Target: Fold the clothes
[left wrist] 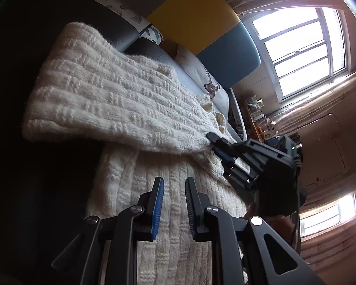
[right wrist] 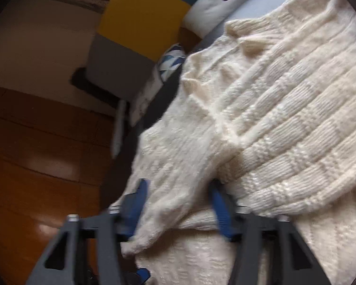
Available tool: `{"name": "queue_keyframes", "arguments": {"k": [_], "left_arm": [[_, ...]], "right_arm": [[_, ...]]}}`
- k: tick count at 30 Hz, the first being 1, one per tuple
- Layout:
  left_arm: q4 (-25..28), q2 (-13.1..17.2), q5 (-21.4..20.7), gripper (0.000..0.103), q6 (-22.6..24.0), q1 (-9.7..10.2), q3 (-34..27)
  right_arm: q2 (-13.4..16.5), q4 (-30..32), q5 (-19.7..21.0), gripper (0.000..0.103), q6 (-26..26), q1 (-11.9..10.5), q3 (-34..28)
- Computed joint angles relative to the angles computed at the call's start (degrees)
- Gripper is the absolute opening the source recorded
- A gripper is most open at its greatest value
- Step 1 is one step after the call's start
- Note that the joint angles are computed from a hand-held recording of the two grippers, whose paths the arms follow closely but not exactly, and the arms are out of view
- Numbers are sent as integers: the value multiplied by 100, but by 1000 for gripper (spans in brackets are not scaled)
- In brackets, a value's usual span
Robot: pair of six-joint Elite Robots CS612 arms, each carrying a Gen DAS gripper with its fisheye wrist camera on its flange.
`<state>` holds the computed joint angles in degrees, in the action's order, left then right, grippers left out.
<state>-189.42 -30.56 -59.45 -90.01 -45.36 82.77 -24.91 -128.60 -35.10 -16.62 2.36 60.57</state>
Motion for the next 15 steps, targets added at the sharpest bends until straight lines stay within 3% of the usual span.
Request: {"name": "queue_keyframes", "arguments": {"k": [3, 8, 15], "left_arm": [[159, 29, -6, 16, -93, 37, -71], [344, 46, 110, 16, -437, 105, -113], [915, -53, 426, 16, -1061, 186, -82]], "right_arm": [[-104, -208, -370, 7, -217, 98, -10], [-504, -731, -577, 7, -1183, 289, 128], [-925, -918, -96, 7, -1821, 264, 185]]}}
